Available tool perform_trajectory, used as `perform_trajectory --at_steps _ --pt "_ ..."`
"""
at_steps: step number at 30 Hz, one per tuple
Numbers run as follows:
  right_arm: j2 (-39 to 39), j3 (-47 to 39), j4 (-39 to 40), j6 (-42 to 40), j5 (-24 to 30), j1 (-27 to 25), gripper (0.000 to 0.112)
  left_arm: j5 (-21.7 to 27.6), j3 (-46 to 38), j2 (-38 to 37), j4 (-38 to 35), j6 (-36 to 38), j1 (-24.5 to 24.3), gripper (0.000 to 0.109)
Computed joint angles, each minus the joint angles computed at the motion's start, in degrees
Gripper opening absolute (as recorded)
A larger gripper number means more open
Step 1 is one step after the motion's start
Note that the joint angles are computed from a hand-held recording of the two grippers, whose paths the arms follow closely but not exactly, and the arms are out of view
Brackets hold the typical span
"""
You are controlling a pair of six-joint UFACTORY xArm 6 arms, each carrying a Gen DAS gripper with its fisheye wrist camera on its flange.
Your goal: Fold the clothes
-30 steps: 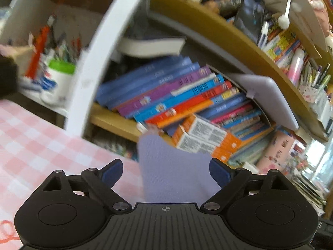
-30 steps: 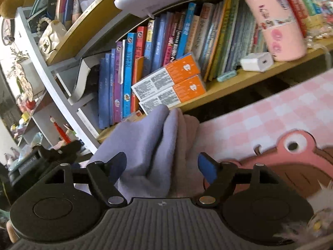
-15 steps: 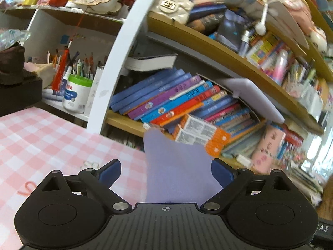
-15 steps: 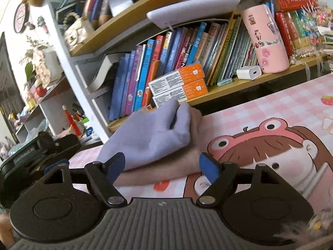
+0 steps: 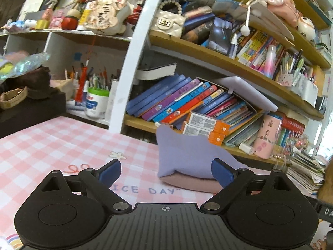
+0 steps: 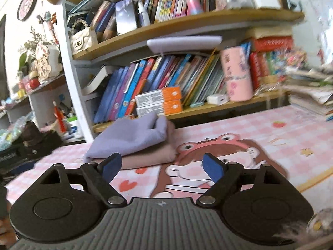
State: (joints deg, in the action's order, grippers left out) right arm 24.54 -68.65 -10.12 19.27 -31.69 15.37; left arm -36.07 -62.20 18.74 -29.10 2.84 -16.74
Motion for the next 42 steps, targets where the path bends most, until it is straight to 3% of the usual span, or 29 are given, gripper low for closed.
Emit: perform_trajectory --at_steps 4,12,32,42 --pt "-2.30 4.05 4.86 -8.95 -2.35 1.71 0.085 -1.65 2.39 -1.67 -3.12 1.93 -0.79 0.096" --pt "-5.22 8.39 10.11 -18.16 -3.47 3.46 0.086 -3.47 4.90 -3.33 -6.65 7.11 -2.49 0.096" --pt "-7.14 10.21 8.77 -18.37 -0.71 1.84 0.087 -2.94 3.65 -2.71 -11.86 19.38 -5.33 0.096" --pt "-7.06 9.46 10.21 -19.85 1.51 2.28 0.095 -2.54 2.16 -2.27 -16.96 25.18 -6.49 0.096"
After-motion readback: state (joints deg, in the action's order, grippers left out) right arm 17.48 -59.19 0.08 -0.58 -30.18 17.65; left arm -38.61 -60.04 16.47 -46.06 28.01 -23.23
